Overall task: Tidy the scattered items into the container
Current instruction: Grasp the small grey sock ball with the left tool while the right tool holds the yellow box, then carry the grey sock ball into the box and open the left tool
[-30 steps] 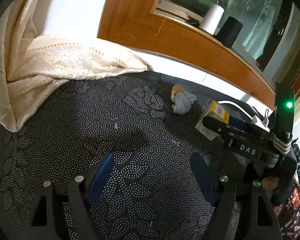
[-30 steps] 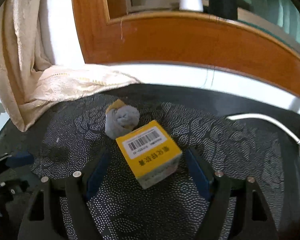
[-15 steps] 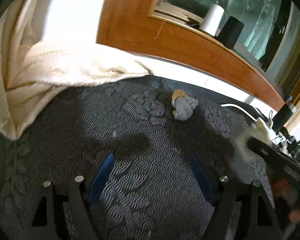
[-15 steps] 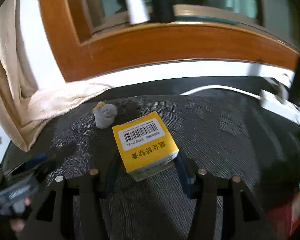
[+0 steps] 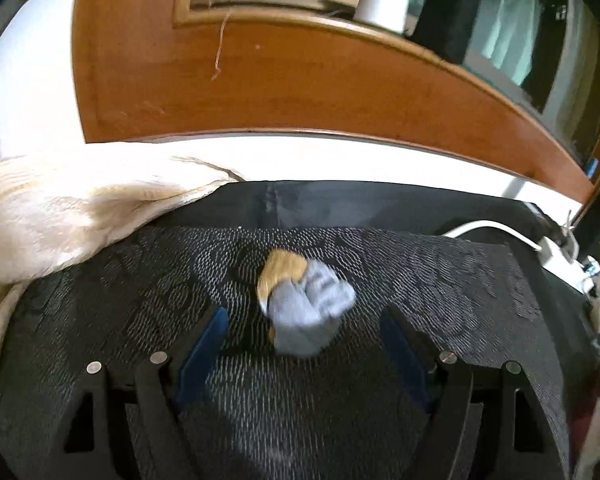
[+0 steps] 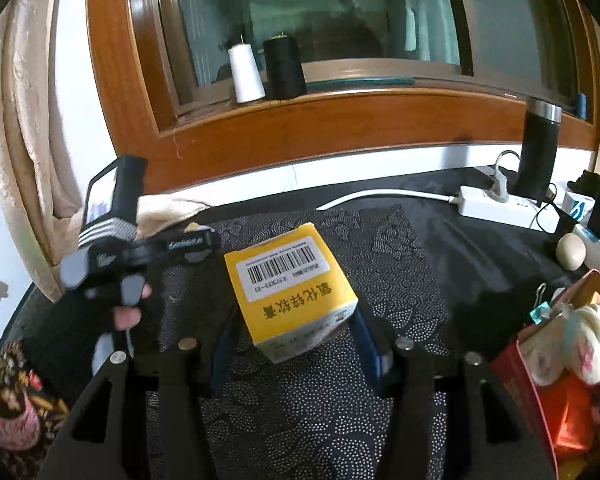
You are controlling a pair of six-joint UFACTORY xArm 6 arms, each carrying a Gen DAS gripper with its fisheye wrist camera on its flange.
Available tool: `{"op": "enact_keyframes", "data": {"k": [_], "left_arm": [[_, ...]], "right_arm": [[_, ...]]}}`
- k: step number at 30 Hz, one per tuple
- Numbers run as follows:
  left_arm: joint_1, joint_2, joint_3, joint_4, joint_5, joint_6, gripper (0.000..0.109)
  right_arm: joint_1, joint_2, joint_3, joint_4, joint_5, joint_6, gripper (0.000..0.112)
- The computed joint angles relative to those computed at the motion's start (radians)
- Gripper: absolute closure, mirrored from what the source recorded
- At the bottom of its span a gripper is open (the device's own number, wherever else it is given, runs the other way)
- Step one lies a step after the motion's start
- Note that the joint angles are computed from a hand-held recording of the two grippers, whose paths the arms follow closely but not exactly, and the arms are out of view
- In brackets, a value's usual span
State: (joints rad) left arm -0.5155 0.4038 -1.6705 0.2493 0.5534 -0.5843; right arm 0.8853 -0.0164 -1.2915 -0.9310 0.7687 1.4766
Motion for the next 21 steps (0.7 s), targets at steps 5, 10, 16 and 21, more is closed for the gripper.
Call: {"op": "enact_keyframes", "data": {"k": [5, 10, 16, 21], "left_arm": [[0.008, 0.055, -0.065, -0.029, 0.025, 0.016, 0.066], [-0.004, -0.077, 0.104, -0.055, -0.061, 0.022, 0.066], [-0.064, -0.288, 0.317, -0.057, -0.147, 0.026, 0.066], [-0.158, -0.391, 0.384, -0.098, -0.167, 0.094, 0.066]], "right_arm": [[-0.01, 0.027, -0.014, 0.008, -0.015, 0.01, 0.055], [-0.001, -0.005, 0.003, -0.049, 0.011, 0.084, 0.055], [0.047, -0.079, 0.021, -0.132, 0.042, 0.15, 0.056], [0.136, -0.239, 0.127, -0.208, 0.139, 0.219, 0.056]]}}
